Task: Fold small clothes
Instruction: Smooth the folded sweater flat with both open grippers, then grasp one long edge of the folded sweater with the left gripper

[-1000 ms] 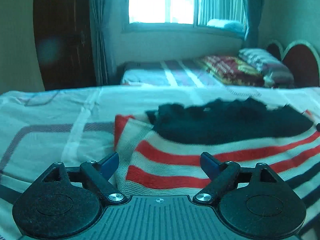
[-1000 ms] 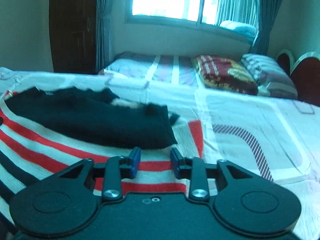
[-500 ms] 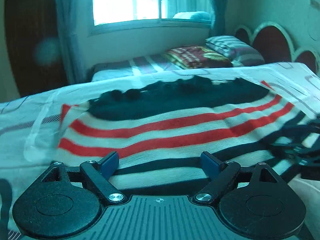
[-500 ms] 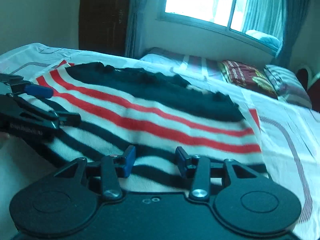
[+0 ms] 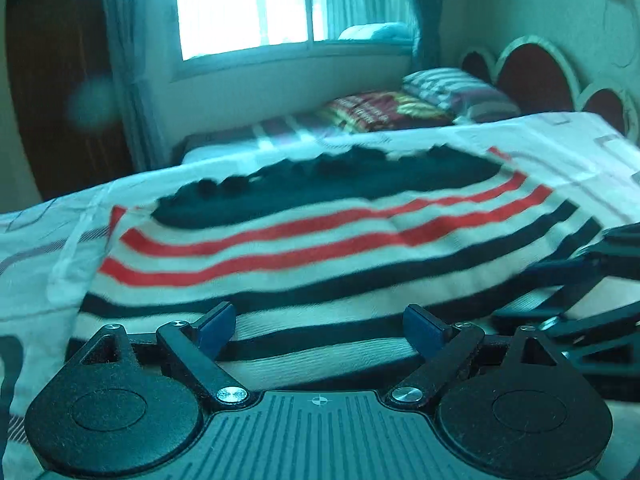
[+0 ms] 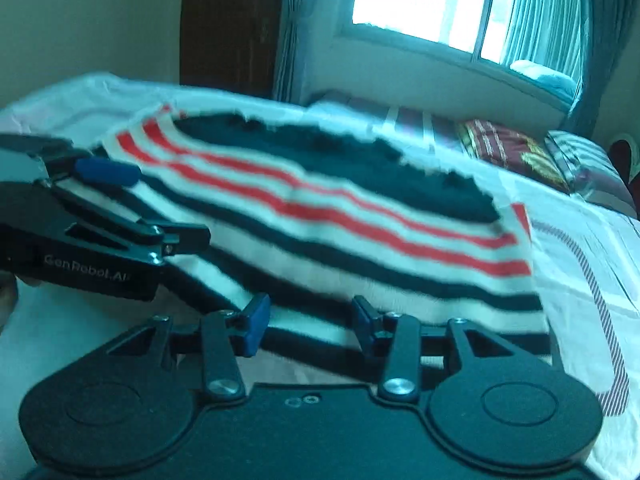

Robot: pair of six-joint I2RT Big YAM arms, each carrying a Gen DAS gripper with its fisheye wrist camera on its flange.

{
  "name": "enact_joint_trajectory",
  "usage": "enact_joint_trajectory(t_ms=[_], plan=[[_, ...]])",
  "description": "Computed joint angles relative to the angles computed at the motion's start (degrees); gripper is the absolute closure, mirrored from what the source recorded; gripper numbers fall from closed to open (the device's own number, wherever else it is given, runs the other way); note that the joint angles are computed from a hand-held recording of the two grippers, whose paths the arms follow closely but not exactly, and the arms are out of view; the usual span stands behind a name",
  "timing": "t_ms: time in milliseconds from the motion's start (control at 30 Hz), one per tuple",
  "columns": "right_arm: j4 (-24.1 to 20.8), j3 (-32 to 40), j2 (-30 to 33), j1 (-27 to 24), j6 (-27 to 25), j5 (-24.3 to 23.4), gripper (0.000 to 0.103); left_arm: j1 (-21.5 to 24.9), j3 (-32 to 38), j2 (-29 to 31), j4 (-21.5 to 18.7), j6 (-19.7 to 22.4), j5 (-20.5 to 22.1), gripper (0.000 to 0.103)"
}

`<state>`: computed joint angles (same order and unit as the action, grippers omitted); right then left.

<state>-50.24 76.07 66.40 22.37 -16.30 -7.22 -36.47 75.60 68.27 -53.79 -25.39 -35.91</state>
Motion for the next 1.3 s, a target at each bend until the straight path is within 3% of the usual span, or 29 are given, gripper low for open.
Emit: enact_joint_trajectory(t_ms=[100,167,267,367,467,533,633,733,800,967,1100,1167,1200,1300], plan=[[0.4,-0.8,-1.4,-2.2,-0.6,5.0,0.061,1.2,-1.9,-2.6,-4.1,-3.6,-3.3,0.012],[-0.1,-1.5,-2.1,-6.5,0.0,7.0,0.061,2.5,-3.2,-4.6,-7.1,-5.7,-5.1,0.012],[-2.5,-1.3,-2.0,-14.1,4.0,-2.8,0.06,4.2,-5.3,-7.1,-8.0,-6.1,-3.9,0.012],[-1.8,-1.4,-2.4,-12.4,3.0,0.1,0.06,4.3,-4.4,-6.5,-9.3,-6.2,-3.9,0.012],[2.7,-2.9,-4.5,-12.8,7.1,1.7,0.061,5.2,-4.2,-6.8,-9.5,-6.1,-2.6,0.012],[0.6,-1.7,-3.1,-13.9,8.3,1.3,0.06,5.8,-4.9,-7.4,-8.5,-5.8,-1.6,0.012],[-2.1,0.4,0.3,-16.8,9.1,-5.4,0.062,6.1,-4.8,-7.2,-8.7,-6.2,-1.0,0.01],[-2.2,0.0,0.3,-17.5,6.7,-4.8,0.067,7.5,-4.2,-6.3,-10.7,-8.5,-1.3,0.0],[-1.7,-0.5,0.4,-18.8,7.3,-6.8,0.066,10.0,-6.6,-8.3,-7.8,-11.9,3.5,0.0],[-2.8,1.3,0.7,-17.1,8.0,-3.6,0.064,8.9,-4.8,-6.5,-10.1,-11.4,1.3,0.0],[2.4,-1.5,-2.3,-17.1,8.3,-4.9,0.064,9.0,-5.3,-6.8,-9.7,-12.1,1.6,0.0],[-1.2,-1.0,-0.3,-16.1,5.5,-1.9,0.063,8.9,-5.2,-6.8,-9.9,-12.2,1.5,0.0],[-0.1,-1.8,-0.8,-16.7,6.6,-3.1,0.061,8.9,-5.1,-6.7,-10.1,-12.3,1.5,0.0],[-1.9,-0.2,-0.1,-16.7,8.1,-3.1,0.061,9.3,-4.9,-6.8,-10.4,-12.4,2.2,0.0]])
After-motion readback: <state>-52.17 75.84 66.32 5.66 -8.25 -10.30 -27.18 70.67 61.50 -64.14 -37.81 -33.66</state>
